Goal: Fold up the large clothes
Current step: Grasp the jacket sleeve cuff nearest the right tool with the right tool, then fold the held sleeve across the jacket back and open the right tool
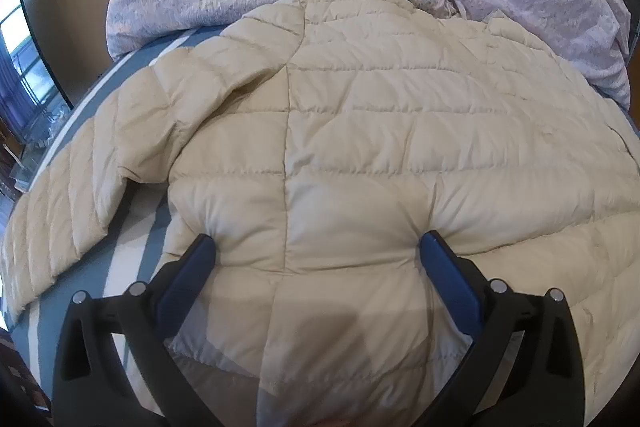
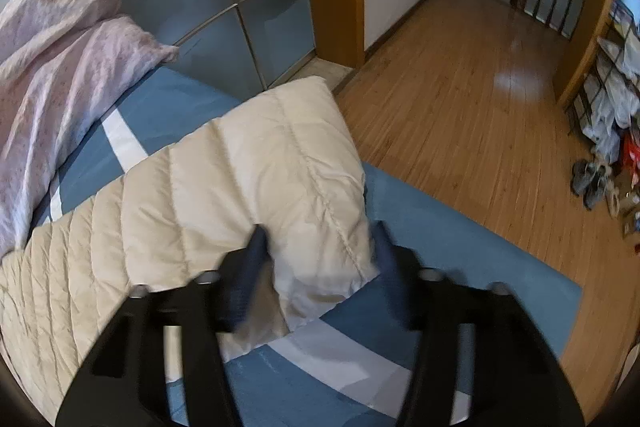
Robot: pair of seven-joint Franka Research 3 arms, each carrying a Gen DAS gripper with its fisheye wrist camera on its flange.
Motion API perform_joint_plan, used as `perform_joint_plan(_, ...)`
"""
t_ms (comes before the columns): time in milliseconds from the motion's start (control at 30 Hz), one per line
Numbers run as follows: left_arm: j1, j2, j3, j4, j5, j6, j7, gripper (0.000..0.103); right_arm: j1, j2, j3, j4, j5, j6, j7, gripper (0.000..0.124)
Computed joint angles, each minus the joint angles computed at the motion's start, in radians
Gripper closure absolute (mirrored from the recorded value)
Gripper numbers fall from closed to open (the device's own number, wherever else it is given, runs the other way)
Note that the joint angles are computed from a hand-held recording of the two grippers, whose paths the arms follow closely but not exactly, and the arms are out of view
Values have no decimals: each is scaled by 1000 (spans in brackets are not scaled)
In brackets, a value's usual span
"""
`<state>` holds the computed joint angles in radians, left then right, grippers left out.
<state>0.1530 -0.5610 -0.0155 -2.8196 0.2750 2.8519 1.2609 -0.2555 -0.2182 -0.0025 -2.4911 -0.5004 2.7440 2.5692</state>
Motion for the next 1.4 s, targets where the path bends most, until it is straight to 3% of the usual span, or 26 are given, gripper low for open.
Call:
perform_joint_plan(33,-6,2,8,1,-6,0,5,2,13,2,-11,1,30,9,-31,96)
perform_joint_plan(133,-15,4,19,1,-21,0,16,2,26,-7,-10,4,84,8,-68,112)
perform_joint_plan(300,-18,5,21,2,-33,2,23,2,20,-15,83,66,-117,-57,72,113)
perform_joint_plan(500,-26,9,30,5,-50,5,37,2,161,23,118,175,-166,-22,37,113)
perform_joint_plan(700,-36,11,43,5,-73,12,56,2,372,192,138,350,-13,6,-174,113)
perform_joint_plan(933,-37,12,44,6,-87,15,65,2,548,373,165,519,137,-22,-326,113)
perform_joint_plan(1133,-43,15,48,8,-100,18,74,2,653,433,177,584,250,5,-434,114)
perform_joint_plan(1400,-42,15,47,6,-105,20,78,2,723,474,173,639,436,-20,-603,108)
